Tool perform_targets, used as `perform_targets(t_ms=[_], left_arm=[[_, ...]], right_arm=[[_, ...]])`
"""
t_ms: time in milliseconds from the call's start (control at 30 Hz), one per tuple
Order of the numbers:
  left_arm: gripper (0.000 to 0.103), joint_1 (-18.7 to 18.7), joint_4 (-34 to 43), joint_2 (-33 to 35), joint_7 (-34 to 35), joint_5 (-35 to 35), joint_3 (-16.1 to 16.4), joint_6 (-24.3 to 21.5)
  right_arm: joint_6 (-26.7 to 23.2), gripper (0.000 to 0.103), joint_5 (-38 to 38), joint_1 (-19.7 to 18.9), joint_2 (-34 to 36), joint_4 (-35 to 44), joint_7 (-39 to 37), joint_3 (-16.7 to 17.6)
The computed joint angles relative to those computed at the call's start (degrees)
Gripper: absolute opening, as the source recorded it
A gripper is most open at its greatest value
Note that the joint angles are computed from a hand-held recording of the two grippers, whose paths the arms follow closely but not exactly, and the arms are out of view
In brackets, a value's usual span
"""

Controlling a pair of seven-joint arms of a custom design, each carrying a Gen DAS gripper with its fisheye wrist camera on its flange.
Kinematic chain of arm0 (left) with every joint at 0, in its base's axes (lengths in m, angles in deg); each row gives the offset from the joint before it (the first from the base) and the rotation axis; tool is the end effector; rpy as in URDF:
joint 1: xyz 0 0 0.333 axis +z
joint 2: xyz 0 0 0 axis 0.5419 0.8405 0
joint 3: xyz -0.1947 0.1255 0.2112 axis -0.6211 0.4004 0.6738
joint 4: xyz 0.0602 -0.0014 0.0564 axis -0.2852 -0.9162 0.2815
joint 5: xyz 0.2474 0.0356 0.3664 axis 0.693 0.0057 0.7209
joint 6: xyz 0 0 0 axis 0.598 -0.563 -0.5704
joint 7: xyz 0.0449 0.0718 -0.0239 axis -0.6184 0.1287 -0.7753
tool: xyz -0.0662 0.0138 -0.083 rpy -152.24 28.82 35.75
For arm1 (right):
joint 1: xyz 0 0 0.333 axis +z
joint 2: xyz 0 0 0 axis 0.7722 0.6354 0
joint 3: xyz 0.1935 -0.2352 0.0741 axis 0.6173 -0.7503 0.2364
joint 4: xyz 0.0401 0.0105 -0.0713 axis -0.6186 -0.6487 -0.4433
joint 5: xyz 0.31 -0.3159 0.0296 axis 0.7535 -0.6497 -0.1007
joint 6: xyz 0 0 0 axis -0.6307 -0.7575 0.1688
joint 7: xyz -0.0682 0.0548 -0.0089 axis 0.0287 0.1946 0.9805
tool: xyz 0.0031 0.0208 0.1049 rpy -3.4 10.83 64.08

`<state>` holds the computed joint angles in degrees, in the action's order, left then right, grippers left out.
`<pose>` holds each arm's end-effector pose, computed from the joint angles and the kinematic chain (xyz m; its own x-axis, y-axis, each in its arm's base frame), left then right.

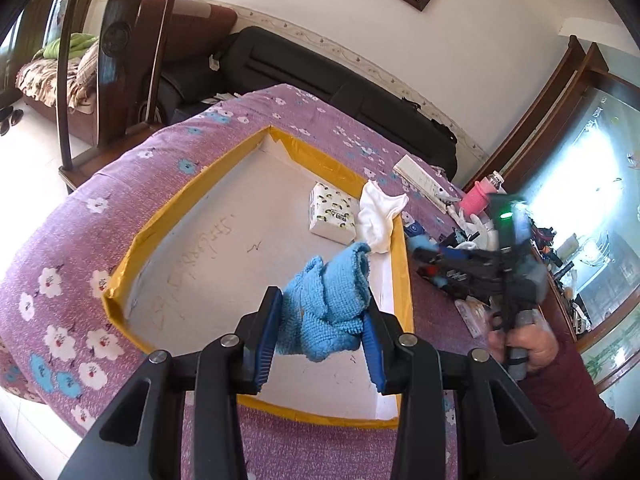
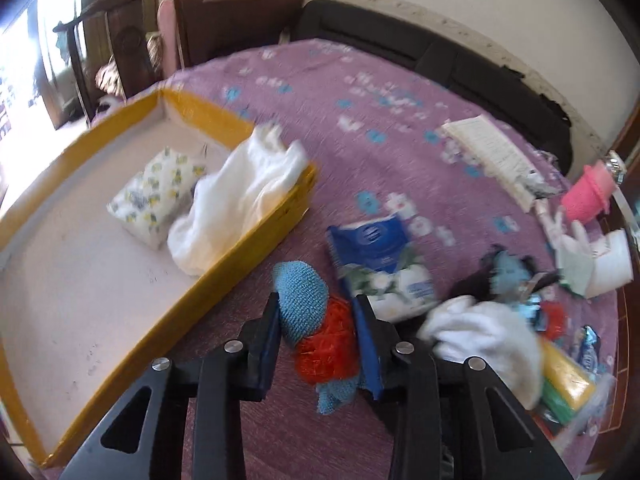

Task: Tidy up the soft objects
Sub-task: 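Drop the blue cloth in the tray with left while right places the knitted toy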

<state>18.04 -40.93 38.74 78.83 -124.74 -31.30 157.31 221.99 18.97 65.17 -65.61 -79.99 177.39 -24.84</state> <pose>0.5518 -0.1977 0.4961 -0.1458 -0.8673 0.4759 -0.7459 -0.2196 -0.6288 0.6736 0.2055 0.4896 0.2377 -0.9566 0.1684 -0.7966 -0.2912 -0.5298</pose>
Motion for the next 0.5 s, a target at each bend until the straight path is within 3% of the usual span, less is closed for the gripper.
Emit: perform_targets(t_ms=[100,233,333,500], left_arm=[[0.037,0.53,0.87,1.08,-0.82,1.09,-0.03,-0.59],[0.037,0.89,2.77,2.93,-0.59,-0.07,0.02,-2.35],[0.037,1.35,4.74,4.55,-0.91,0.55,-0.68,-3.58],[0.037,2.43,10.87,9.83,-2.5,2.38,-1.97,-5.8]], right_arm=[[2.12,0.038,-0.33,-0.11,-2.59,-1.09,1.66,-0.15],[2.43,0.038,10.03,-1.16,-1.77,2.13,-4.4,1.82],[0.33,0.039,17.59,-1.23,2.66,8.43,-8.72,3.51],[-4.64,0.039,18.28,0.73,12.54,21.49,-8.25,3.95]])
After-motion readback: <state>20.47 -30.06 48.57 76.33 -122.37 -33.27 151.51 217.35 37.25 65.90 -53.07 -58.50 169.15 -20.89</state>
